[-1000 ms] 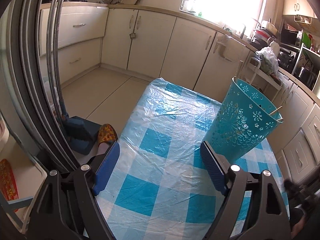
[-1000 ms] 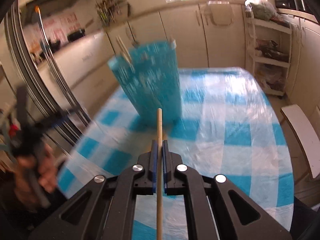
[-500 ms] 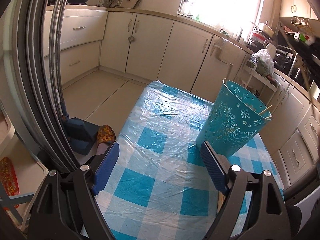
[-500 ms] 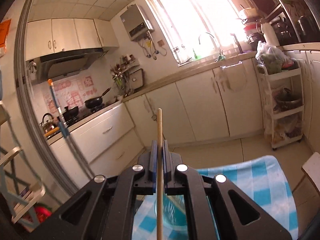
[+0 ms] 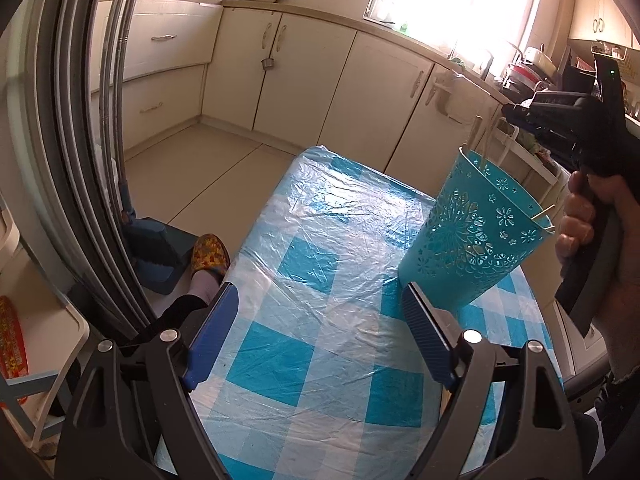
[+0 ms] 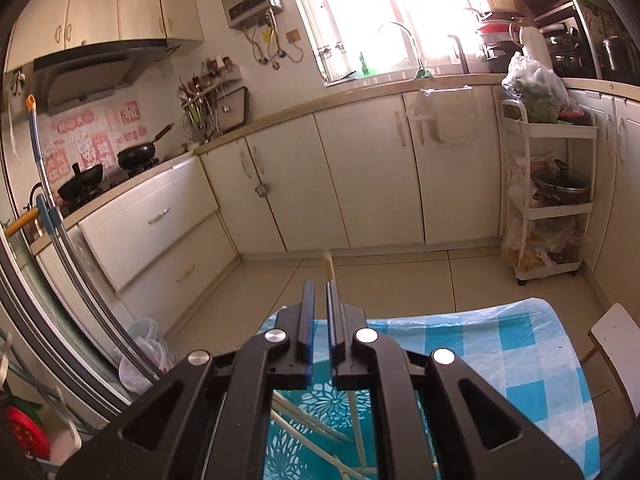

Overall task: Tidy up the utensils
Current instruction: 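Carry the chopstick with the right gripper over the teal cup and release it, then grasp another chopstick with the right gripper while the left gripper grasps one too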

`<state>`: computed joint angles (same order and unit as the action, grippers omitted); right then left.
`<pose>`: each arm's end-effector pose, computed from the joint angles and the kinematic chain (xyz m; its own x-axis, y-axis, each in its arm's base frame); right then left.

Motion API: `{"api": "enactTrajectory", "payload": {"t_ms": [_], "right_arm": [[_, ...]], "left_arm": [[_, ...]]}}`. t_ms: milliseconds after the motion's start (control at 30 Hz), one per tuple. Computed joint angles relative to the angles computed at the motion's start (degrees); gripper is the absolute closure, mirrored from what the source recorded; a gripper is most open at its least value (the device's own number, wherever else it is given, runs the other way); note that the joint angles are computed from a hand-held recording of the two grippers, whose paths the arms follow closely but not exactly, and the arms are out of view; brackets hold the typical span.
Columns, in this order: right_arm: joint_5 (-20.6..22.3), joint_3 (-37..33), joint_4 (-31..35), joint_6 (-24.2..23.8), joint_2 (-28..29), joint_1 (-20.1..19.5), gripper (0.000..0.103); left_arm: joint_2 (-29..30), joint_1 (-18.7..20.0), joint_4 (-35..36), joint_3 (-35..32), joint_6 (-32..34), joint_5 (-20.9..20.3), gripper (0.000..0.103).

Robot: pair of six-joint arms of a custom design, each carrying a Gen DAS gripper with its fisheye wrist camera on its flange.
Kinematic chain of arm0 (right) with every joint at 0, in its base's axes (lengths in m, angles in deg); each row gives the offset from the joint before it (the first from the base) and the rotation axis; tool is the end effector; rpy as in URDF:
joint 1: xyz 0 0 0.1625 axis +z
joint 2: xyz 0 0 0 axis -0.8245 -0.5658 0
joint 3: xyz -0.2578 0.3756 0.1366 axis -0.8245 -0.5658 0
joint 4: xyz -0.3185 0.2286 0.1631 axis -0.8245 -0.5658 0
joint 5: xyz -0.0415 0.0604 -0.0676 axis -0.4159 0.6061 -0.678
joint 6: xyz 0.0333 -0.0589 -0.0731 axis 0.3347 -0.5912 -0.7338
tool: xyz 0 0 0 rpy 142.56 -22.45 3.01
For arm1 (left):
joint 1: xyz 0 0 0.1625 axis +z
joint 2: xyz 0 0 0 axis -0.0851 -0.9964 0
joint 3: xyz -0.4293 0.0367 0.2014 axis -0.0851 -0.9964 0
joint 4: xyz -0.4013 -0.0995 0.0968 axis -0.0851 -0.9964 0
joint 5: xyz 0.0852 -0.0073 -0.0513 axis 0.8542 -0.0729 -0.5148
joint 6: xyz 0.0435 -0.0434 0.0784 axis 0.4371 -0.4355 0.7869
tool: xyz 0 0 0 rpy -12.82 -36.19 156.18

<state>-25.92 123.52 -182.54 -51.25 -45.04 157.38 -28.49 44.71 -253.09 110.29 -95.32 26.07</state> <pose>0.2136 -0.5552 0.2961 -0.9235 0.0275 0.3825 -0.3214 0.4886 -0.8111 -0.2893 -0.5134 0.1493 -0.8567 0.0711 -0.5109 0.4216 0.6673 -0.6140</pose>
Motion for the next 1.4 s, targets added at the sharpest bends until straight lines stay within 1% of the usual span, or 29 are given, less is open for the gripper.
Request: {"api": "enactTrajectory", "payload": {"t_ms": [100,167,267,433,600,667,700,733,800,833,867,900,1000,1067,1200,1267,1400], "right_arm": [[0.3,0.2,1.0,-0.2,-0.5,-0.1,0.095],[0.7,1.3,0.3,-0.2,-1.5,0.2,0.093],[1.1,3.2,-1.5,-0.5,-3.4,0.7,0.087],[1.1,6.6,-5.5,-2.0,-6.9,2.2,0.085],[-1.4,11.9,-10.4,-2.4,-10.0,4.3,0.075],[-4.2,15.6,-12.0,-0.8,-10.4,5.2,0.073],[-5.3,16.9,-12.0,0.2,-10.2,5.4,0.073],[-7.2,19.3,-10.7,2.4,-9.7,5.3,0.073],[-7.8,21.9,-7.1,5.8,-8.9,4.0,0.073],[-8.2,23.2,-4.8,8.4,-7.9,2.7,0.074],[-7.6,24.1,-1.9,10.9,-7.0,1.1,0.079],[-7.4,24.4,-0.6,11.8,-5.9,0.0,0.083],[-7.8,23.7,1.2,12.9,-3.0,-2.2,0.089],[-8.7,22.7,1.6,12.8,-1.4,-2.8,0.091],[-8.5,21.9,2.2,12.7,0.1,-4.0,0.091],[-8.6,21.4,2.1,12.3,1.0,-4.0,0.091],[-10.0,20.9,0.9,10.7,2.6,-3.2,0.091]], "left_arm": [[-0.1,-0.2,-0.1,0.0,0.0,0.2,0.023],[-0.1,-0.4,-0.5,0.1,0.2,0.6,0.022],[-0.2,-0.8,-0.9,0.2,0.1,1.1,0.021],[-0.4,-1.6,-0.9,0.5,0.1,1.5,0.02],[-0.8,-2.2,-0.9,0.9,0.0,1.6,0.017],[-1.0,-2.3,-0.8,1.1,-0.2,1.7,0.017],[-1.1,-2.3,-0.8,1.2,-0.3,1.7,0.016],[-1.3,-2.4,-0.7,1.3,-0.5,1.7,0.016],[-1.4,-2.4,-0.2,1.4,-0.8,1.5,0.016],[-1.5,-2.4,0.1,1.5,-0.8,1.3,0.016],[-1.6,-2.4,0.9,1.6,-1.0,1.2,0.016],[-1.7,-2.5,1.4,1.7,-1.1,1.0,0.016],[-2.0,-2.9,2.6,2.3,-1.0,1.0,0.016],[-2.3,-3.0,3.0,2.6,-1.1,1.1,0.016],[-2.8,-2.5,4.6,2.5,-2.0,0.6,0.016],[-2.7,-2.4,5.1,2.4,-2.1,0.4,0.016],[-2.3,-2.4,5.8,2.1,-1.9,-0.3,0.016]]}}
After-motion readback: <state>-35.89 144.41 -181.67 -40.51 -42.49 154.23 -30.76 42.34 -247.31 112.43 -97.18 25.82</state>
